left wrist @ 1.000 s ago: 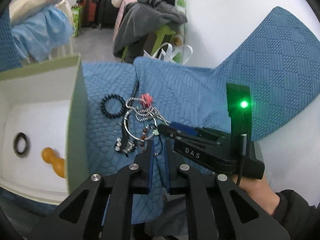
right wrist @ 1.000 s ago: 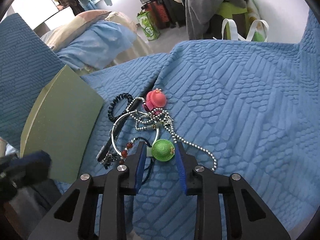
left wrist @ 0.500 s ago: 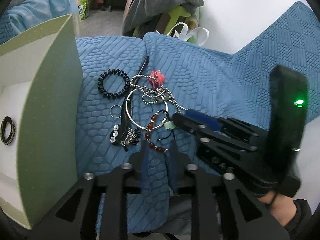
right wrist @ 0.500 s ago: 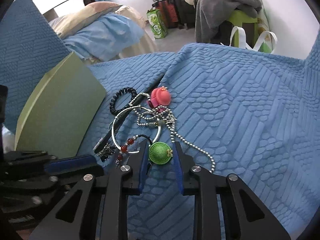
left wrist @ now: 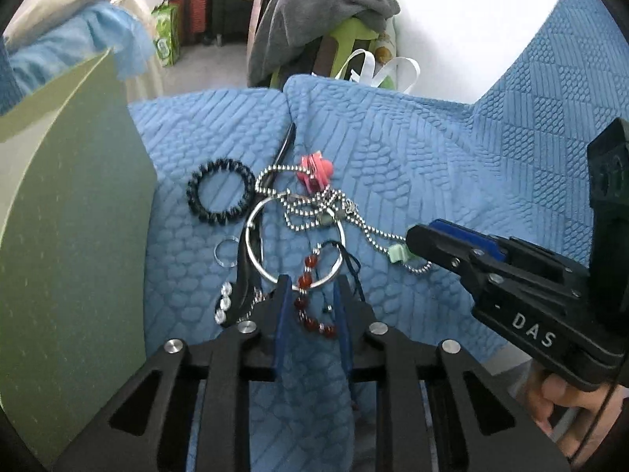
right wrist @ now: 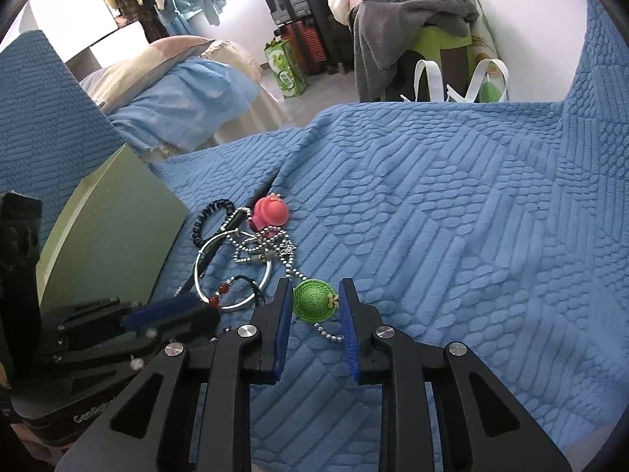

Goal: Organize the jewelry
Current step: 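Grasp the red-bead bracelet with the left tool while the right tool grasps the green ball, then lift the bracelet and green ball into the green box and open both tools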

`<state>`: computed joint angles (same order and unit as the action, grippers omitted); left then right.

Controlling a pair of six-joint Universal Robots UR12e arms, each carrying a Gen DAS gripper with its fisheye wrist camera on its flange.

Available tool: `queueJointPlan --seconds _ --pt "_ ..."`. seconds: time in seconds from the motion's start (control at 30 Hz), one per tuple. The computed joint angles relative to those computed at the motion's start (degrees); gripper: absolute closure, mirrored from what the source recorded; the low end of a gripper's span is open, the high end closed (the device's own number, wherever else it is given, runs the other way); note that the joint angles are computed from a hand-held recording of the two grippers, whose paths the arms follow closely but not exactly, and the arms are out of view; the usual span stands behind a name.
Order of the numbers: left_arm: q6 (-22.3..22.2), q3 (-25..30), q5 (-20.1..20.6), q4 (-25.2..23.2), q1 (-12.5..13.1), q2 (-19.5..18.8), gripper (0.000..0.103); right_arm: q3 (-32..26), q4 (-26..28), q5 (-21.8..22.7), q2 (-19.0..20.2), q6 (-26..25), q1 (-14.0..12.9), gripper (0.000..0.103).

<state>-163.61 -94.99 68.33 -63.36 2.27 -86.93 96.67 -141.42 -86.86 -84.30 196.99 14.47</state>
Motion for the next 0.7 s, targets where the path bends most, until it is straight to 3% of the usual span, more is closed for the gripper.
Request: queueJointPlan --seconds 0.17,0.27,0.57,0.7 --pt "1.05 -0.32 1.61 1.89 -0.78 -0.51 0.084 0.34 0.07 -0.07 -0.28 0.51 -0.32 0.081" --pt "2.36 -0.43 3.09 2.88 -1.64 -0.67 0.096 0.35 0.3 -0.36 -0.38 0.57 -0.32 0.081" --pt "2.24 -0.33 1.49 2.49 -1.09 -0.37 0.097 -0.31 2.01 -2.54 -0.47 1.29 0.52 0.081" --pt "1.94 0.48 -1.54 0.75 -0.12 0.01 0.097 -1.7 3.35 -9.32 -0.14 -0.98 2.63 0.081"
